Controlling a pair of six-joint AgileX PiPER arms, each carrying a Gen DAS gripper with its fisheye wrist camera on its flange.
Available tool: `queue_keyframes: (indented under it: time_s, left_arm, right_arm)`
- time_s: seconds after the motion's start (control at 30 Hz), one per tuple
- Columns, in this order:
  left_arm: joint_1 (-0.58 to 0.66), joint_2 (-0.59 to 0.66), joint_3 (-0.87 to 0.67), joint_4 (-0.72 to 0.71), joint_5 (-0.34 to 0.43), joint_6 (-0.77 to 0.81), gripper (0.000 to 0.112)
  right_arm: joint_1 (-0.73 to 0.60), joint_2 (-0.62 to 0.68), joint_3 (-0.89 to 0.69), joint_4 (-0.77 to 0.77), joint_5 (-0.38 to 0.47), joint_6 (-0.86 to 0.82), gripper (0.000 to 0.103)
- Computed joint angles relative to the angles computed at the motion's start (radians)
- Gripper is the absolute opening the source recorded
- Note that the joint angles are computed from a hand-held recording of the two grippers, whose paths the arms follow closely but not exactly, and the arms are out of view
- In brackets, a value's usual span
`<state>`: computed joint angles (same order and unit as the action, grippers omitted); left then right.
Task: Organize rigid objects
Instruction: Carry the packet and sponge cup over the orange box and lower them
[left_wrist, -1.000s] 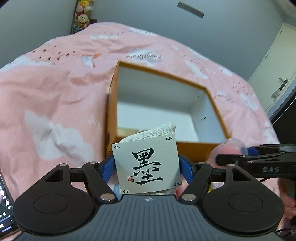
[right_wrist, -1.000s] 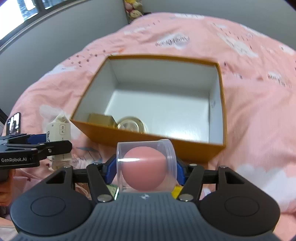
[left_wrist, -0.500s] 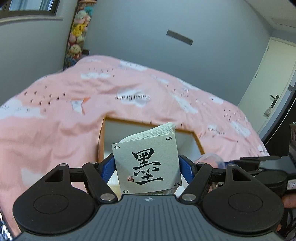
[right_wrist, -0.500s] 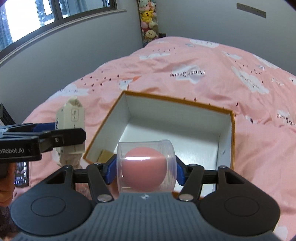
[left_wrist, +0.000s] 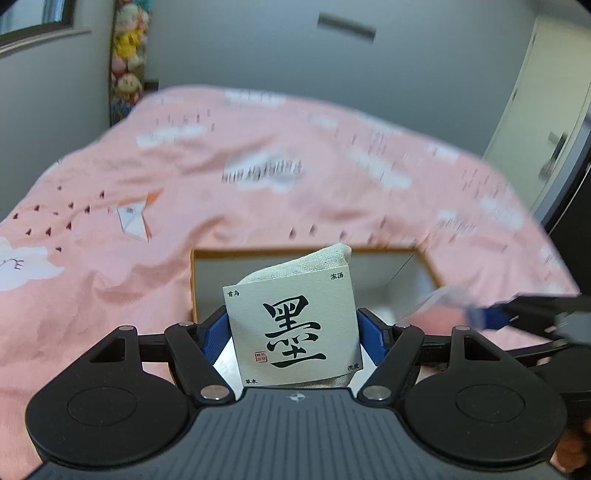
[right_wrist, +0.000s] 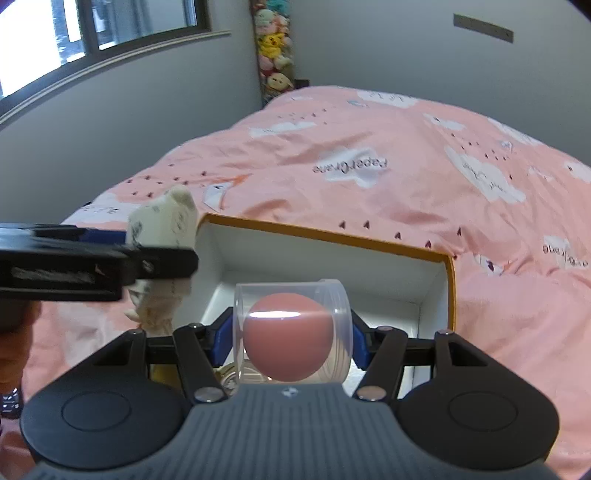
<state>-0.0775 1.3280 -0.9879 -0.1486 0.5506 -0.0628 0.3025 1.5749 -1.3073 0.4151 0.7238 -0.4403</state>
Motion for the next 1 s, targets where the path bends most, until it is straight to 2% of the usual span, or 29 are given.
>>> queue_keyframes:
  time_s: [0.1, 0.23, 0.37, 0.53, 0.67, 0.83, 1.0]
  left_arm:
    - [-0.014, 0.092, -0.03, 0.08, 0.011, -0.033, 0.083]
    - [-0.092, 0.19, -0.069, 0.271, 0.055, -0.129, 0.083]
    - [-0.196, 0.254, -0.078, 0.518, 0.079, -0.337, 0.083]
    - [-0.256, 0.336, -0.104, 0.652, 0.127, -0.45, 0.083]
    - [-0.301, 0.382, -0.114, 0.791, 0.162, -0.564, 0.083]
    - [-0.319, 0.418, -0.146, 0.809, 0.207, -0.573, 0.084]
    - [-0.315, 0.433, -0.161, 0.803, 0.204, -0.579, 0.086]
  right_arm:
    - [-0.002, 0.037, -0.001, -0.008, -0.018, 0.003, 0.06]
    - [-0.01, 0.088, -0.005, -0.007, -0.019, -0.011, 0.06]
    - [-0.019, 0.137, -0.013, 0.01, -0.026, -0.03, 0.06]
    - [-0.017, 0.175, -0.012, -0.016, -0.061, -0.03, 0.06]
    - [-0.031, 0.201, -0.021, -0.013, -0.058, -0.041, 0.06]
    - [-0.033, 0.215, -0.021, -0.025, -0.056, -0.026, 0.06]
    - [-0.026, 0.211, -0.015, -0.037, -0.054, -0.024, 0.06]
